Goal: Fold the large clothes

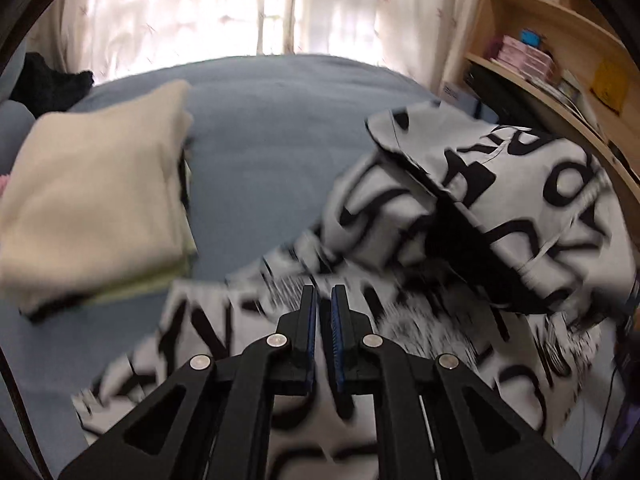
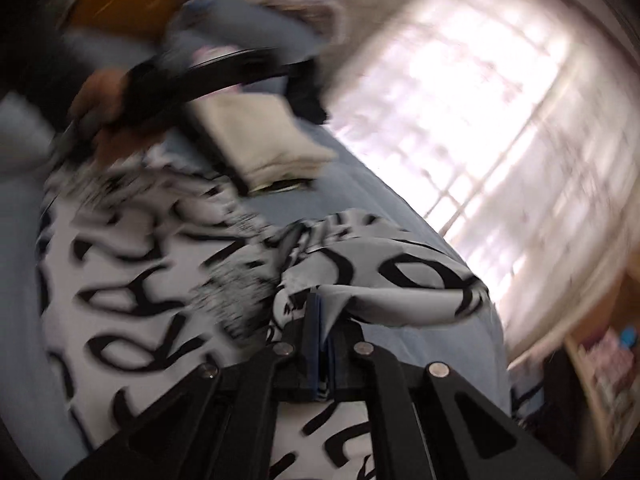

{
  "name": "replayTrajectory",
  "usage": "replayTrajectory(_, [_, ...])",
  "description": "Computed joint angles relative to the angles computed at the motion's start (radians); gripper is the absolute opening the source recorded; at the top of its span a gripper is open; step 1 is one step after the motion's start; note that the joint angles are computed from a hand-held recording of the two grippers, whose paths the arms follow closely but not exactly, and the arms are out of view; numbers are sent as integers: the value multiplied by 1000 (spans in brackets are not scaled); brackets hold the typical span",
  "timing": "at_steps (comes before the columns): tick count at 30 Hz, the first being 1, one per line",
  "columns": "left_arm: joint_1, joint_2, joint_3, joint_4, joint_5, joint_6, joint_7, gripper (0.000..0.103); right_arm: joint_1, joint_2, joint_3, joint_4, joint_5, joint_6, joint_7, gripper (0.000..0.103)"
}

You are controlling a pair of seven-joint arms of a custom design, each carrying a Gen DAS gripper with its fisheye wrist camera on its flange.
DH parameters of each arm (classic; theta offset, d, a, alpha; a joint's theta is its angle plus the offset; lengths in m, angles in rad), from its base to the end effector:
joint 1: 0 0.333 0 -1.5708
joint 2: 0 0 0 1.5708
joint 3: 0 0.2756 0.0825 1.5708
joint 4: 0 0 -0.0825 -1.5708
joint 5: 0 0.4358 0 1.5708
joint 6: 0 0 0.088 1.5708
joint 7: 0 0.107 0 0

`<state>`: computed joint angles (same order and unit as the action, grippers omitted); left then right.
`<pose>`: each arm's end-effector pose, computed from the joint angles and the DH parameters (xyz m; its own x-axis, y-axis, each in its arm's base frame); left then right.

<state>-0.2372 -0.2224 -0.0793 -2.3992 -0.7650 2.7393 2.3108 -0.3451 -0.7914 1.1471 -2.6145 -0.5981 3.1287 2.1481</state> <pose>0.5313 -0.1454 0.3872 -0.4705 -0.8626 0.1861 -0.7366 0.2677 -0.6211 0.3396 0.3732 0.3622 0.4610 -0.5885 0.6641 -0.1645 -0.7922 -0.5877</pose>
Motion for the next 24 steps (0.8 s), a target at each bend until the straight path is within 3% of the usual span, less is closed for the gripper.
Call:
replayTrajectory(4, [-23,-99,1,-87,1,-36,8,6,63,-25,97,-20,-68,-102,-34,1])
replayTrajectory(6, [-36,-177,2,-153,21,-54,-6,6,88,31,115,-7,-55,-214,-12,2])
replayTrajectory(8, [-47,-235,13,-191,57,-91,-22,6,150,95,46,-22,11,-262,52,3])
replayTrajectory(10, [-64,-299,22,-235,83,-106,-31,6,232,126,-75,-59,84,-234,128,7])
replayTrajectory(12, [-88,-363,40,-280,96,-116,-29,6,298,136,-184,-95,148,-193,204,25])
replayTrajectory(14, [-103,-399,60,-289,112,-133,-30,7,325,129,-246,-124,191,-148,294,56])
replayTrajectory(16, [-124,-421,78,-293,112,-144,-20,7,316,137,-279,-137,213,-76,378,59])
replayTrajectory(18, [-139,-432,88,-291,110,-152,-19,7,321,194,-355,-136,235,-1,422,59])
replayTrajectory(21, [-156,-429,96,-281,103,-161,-13,8,331,248,-427,-135,280,51,482,59])
replayTrajectory(23, [-161,-423,96,-273,100,-161,-8,8,298,300,-428,-109,314,67,508,59])
replayTrajectory(24, [-163,-419,94,-270,99,-157,-7,8,261,311,-398,-90,320,57,521,59])
